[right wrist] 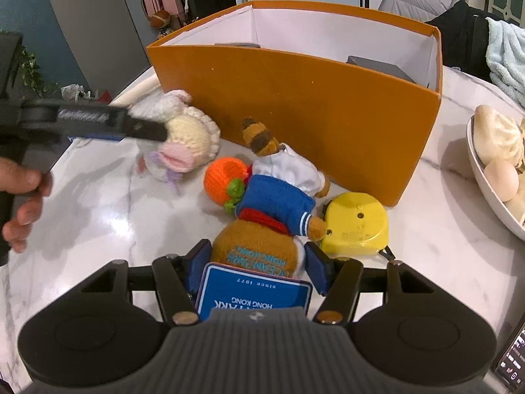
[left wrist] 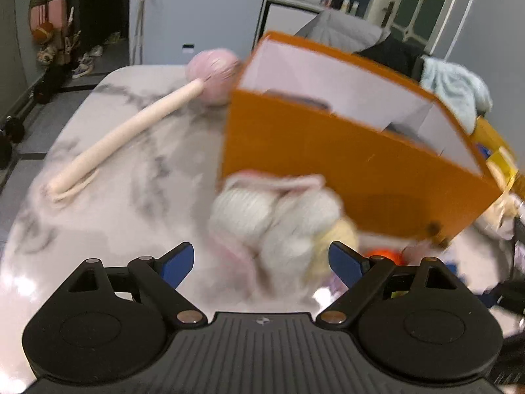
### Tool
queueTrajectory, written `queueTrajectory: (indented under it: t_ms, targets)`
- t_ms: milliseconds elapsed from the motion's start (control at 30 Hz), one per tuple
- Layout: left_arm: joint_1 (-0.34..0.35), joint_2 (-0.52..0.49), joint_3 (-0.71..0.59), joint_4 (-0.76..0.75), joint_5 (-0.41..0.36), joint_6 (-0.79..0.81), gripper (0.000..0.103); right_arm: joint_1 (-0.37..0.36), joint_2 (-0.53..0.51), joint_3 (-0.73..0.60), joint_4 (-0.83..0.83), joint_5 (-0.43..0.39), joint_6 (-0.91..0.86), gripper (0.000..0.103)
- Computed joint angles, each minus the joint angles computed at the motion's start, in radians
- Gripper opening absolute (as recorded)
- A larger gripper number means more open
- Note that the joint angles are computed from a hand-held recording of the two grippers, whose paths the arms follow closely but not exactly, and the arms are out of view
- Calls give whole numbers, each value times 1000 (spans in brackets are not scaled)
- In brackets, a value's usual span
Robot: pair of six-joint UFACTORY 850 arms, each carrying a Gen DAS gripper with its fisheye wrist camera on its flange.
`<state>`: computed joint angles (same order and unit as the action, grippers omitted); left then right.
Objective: Organize objects
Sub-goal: 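Grasp the white crochet bunny with the left tool while the right tool grasps the Ocean Park plush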
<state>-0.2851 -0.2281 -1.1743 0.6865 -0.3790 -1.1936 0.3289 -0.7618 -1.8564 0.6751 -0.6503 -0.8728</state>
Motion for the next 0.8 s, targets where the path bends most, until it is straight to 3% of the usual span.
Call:
queueTrajectory:
  t_ms: [67, 100, 200, 367, 433, 533, 800]
  targets:
    - [1, 11, 13, -13, -65, 69, 103, -3, 7, 12, 8, 1, -13, 63]
    - [4, 18, 22, -3, -88, 84, 97, -3, 8, 14, 9, 1, -16, 63]
    - [5, 45, 50, 86, -136, 22, 94, -5, 13, 18, 11, -2, -18, 63]
    - [-6, 100, 96, 33, 12, 13, 96, -4, 18, 20, -1, 0, -11, 64]
    - [-28, 84, 76, 25, 40, 24, 97, -5, 19, 19, -4, -2, -8, 64]
    - [-64, 42, 33, 101, 48, -89, 100, -7, 25, 26, -7, 0, -8, 64]
    - [-108, -79, -92, 248, -119, -399, 100, -12, 27, 30, 5, -8, -22, 64]
